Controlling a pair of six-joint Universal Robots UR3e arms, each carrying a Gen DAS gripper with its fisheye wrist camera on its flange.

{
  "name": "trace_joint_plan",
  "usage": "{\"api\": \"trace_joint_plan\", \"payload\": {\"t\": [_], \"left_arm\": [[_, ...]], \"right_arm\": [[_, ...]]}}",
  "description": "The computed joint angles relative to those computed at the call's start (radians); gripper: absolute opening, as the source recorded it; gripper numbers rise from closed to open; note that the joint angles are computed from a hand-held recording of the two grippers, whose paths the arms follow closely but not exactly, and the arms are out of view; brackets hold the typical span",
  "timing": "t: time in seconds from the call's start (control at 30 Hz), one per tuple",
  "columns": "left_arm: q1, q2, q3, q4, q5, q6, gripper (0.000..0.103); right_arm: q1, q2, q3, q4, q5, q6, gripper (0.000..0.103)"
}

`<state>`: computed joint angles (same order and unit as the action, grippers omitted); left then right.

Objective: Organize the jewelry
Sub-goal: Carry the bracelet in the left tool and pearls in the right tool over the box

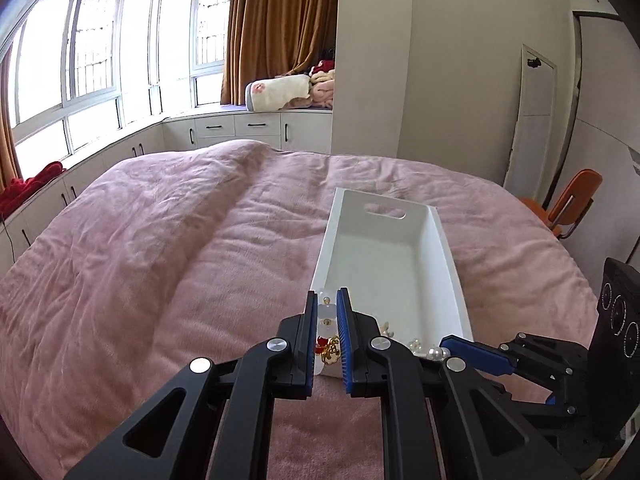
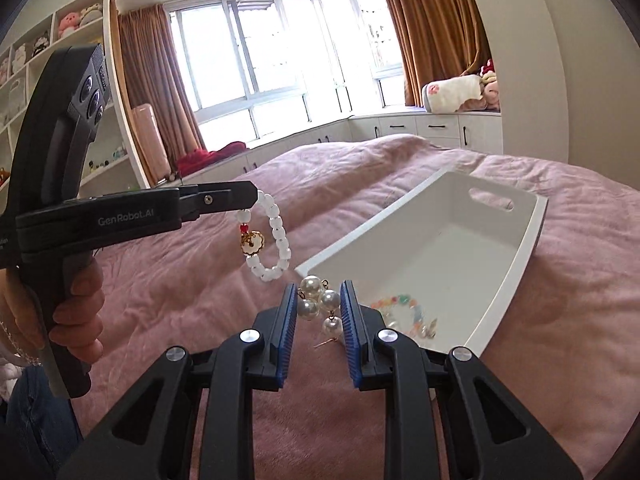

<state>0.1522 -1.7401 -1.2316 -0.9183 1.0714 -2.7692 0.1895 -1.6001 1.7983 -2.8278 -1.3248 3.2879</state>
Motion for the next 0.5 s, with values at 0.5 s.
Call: {"api": "trace_joint_plan", "payload": {"t": [0.5], "left_arm": [[-0.209, -0.383, 0.627, -0.24, 0.16, -0.086, 0.015]], "right_arm": [[-0.131, 0.069, -0.208, 0.162, -0.021, -0.035, 0.023]]}}
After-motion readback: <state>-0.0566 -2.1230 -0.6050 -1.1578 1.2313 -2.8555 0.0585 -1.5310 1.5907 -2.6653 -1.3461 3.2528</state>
